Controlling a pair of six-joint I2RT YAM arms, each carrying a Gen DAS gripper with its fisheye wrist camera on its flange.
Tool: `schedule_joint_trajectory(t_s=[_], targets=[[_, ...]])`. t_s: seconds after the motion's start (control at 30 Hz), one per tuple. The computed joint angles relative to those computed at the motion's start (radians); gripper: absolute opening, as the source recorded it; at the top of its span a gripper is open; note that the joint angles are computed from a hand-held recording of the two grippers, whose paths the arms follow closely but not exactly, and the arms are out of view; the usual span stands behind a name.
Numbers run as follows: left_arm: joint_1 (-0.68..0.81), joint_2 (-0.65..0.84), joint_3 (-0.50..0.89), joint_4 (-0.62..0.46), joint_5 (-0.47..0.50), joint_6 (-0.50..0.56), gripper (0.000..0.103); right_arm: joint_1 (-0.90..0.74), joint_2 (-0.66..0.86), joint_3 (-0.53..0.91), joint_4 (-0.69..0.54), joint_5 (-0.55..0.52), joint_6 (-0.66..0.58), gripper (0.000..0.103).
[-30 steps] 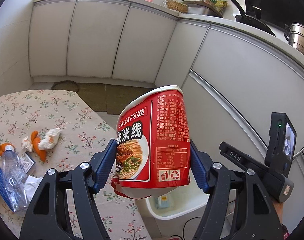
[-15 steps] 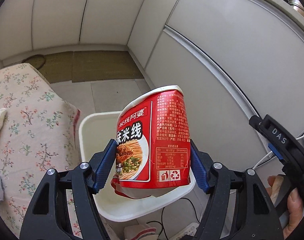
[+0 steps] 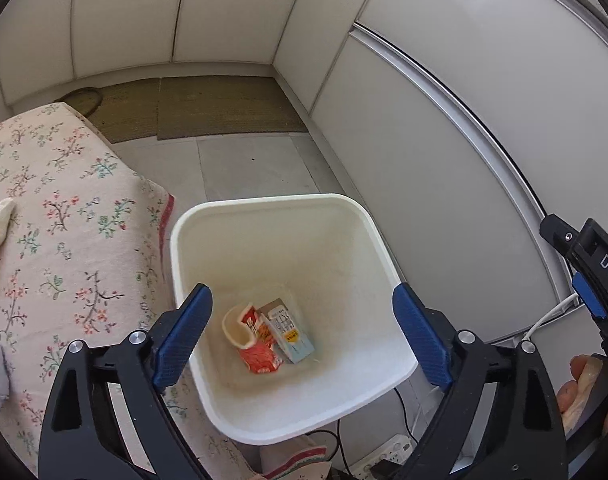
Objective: Collect trash
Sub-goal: 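Lower the red noodle cup into the white bin and open the left tool, then grasp the clear plastic bottle with the right tool while the left tool grasps the yellow snack bag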
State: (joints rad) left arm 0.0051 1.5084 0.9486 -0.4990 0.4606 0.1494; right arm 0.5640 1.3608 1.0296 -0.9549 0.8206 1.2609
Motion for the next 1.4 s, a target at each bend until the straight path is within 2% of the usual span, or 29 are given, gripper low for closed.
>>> schedule_joint_trajectory(t_s=[0.17,0.6,0.93,1.2,1.4], targets=[[0.098,-0.064,0.009,-0.001,-0.037,0.045,0.095,0.068,0.06,0.052,-0.025,0.018,0.021,0.094],[0.456,-0.119,0.126,-0.112,0.01,0.21,0.096,0.32,0.338,0.374,-0.107,0.042,0.03,0.096],[0.735,0.008,0.306,-0.227,0.091,0.365,0.096,0.455,0.579,0.702,-0.151,0.062,-0.031,0.096],[0.855,0.16,0.434,-0.258,0.107,0.391,0.096,0.502,0.778,1.002,-0.203,0.052,-0.101,0.096],[0.927,0.256,0.553,-0.292,0.113,0.408,0.096,0.532,0.962,1.299,-0.288,0.045,-0.148,0.096]])
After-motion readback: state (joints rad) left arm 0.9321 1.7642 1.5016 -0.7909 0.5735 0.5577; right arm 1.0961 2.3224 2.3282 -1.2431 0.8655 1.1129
